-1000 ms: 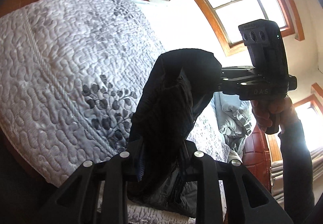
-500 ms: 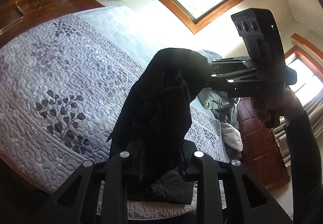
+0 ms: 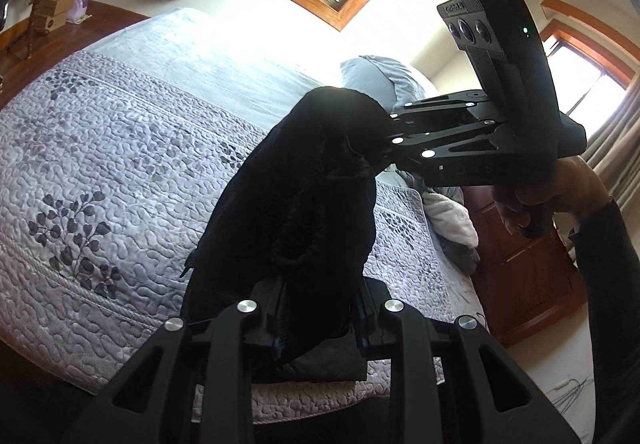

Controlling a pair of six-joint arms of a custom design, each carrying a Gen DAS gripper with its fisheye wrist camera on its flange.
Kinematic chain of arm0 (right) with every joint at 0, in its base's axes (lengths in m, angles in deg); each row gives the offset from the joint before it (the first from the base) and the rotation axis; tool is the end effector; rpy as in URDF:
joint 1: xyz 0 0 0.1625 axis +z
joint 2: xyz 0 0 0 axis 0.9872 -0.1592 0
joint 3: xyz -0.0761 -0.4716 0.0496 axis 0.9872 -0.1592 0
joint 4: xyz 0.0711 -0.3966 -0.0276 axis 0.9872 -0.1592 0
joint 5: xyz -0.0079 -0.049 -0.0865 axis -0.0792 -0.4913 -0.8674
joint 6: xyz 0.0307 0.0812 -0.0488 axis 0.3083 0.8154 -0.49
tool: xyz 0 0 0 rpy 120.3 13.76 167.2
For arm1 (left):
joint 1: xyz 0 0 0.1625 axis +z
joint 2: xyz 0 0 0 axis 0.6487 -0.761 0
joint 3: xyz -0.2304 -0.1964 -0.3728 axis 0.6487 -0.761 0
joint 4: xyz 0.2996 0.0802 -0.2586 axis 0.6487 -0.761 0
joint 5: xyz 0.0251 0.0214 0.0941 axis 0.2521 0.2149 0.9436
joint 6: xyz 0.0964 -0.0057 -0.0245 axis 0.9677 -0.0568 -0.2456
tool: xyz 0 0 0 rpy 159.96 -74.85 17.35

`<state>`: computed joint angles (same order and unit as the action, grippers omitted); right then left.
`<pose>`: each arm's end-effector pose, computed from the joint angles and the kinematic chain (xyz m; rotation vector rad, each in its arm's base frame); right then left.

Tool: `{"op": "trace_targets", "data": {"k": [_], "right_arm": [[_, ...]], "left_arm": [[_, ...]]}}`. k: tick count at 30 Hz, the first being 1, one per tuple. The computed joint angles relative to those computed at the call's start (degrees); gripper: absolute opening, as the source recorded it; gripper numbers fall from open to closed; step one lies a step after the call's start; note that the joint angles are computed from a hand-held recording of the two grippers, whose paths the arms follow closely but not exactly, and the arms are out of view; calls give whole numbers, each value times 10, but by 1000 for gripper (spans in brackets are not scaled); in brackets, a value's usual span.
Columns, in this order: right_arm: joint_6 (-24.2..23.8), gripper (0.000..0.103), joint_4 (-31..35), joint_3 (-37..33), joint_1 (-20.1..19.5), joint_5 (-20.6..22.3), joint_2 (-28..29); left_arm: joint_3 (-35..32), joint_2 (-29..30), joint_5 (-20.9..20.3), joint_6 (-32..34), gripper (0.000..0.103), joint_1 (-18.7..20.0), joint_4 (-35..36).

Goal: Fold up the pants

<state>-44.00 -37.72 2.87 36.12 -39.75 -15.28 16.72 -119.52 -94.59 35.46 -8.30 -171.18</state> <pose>0.4865 -0.7714 0.2885 1.7702 -1.9750 -0.3910 -0.4090 -0.4951 0.3666 0.0458 2.7436 -1.2033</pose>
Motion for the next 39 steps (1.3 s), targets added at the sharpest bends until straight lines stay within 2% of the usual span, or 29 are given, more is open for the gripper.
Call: {"op": "trace_targets", "data": {"k": [4, 7, 17, 27, 39], "right_arm": [[-28, 18, -91, 129, -13, -10, -69], [-57, 17, -144, 199, -24, -20, -110], [-136, 15, -273, 344, -70, -31, -203], [-164, 14, -330, 412, -124, -15, -250], [-210, 13, -400, 467, -185, -19, -266]], "left_arm": [[-18, 28, -17, 14, 26, -2, 3], [-33, 49, -34, 24, 26, -3, 8], [-87, 126, -97, 62, 26, 3, 31], [-134, 201, -144, 89, 25, 16, 65], [-180, 277, -186, 94, 25, 40, 109]]}}
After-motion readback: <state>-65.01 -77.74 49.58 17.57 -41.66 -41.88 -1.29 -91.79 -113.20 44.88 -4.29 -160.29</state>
